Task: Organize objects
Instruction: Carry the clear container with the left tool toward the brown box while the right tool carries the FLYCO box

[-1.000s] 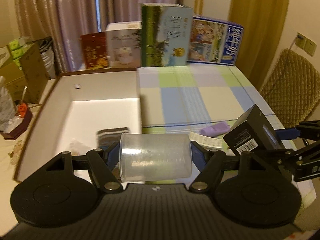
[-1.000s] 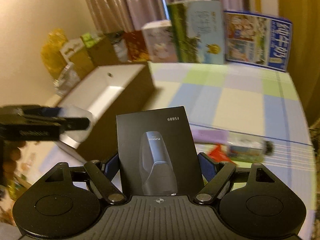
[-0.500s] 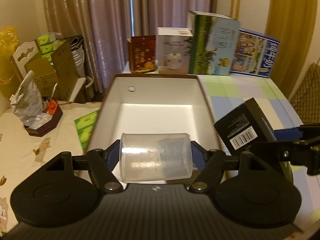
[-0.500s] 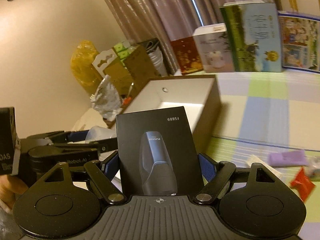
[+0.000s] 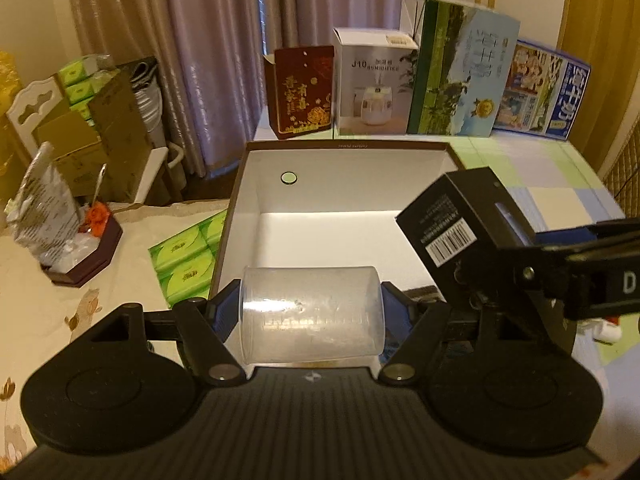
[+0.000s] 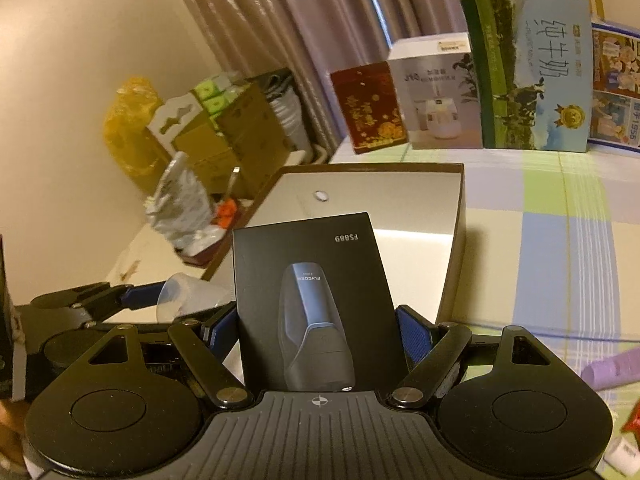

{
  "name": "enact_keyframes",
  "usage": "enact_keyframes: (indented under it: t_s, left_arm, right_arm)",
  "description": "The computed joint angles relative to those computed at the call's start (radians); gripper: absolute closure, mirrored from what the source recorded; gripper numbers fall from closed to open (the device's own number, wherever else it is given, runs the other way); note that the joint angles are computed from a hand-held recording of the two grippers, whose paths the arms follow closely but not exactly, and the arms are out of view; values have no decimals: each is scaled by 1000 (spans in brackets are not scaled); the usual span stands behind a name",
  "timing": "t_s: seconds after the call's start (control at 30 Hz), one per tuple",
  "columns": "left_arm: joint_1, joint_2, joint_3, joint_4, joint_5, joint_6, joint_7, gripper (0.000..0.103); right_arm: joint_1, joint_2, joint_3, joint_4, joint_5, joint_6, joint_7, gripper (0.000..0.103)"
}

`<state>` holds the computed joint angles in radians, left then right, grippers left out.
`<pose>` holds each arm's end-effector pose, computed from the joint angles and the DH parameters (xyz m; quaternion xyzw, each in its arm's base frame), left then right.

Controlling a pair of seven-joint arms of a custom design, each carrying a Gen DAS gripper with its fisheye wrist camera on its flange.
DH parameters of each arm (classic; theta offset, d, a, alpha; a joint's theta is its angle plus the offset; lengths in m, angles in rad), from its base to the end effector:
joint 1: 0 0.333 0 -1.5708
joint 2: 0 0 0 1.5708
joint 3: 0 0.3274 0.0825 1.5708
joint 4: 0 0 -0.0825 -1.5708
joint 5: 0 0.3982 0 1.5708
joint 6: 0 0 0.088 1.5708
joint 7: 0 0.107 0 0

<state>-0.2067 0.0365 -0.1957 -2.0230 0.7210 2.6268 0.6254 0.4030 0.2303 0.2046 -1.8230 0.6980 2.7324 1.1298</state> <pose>0.5588 -0.2537 0.4954 -0.6625 0.6554 -0.2336 0.2773 0.5757 0.3574 0.4872 -0.7822 0.4776 -0.0069 0.4000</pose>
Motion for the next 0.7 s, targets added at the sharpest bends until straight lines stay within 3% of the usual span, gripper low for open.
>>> enact_keyframes:
  t_s: [0.23, 0.7]
  left_arm:
    - [21, 133, 21, 108, -95, 26, 225, 34]
    - [21, 271, 50, 242, -201, 44, 466, 34]
  right_arm:
    - [60, 139, -61, 148, -225, -9, 232, 24]
    - [140, 360, -158, 421, -559, -65, 514, 23]
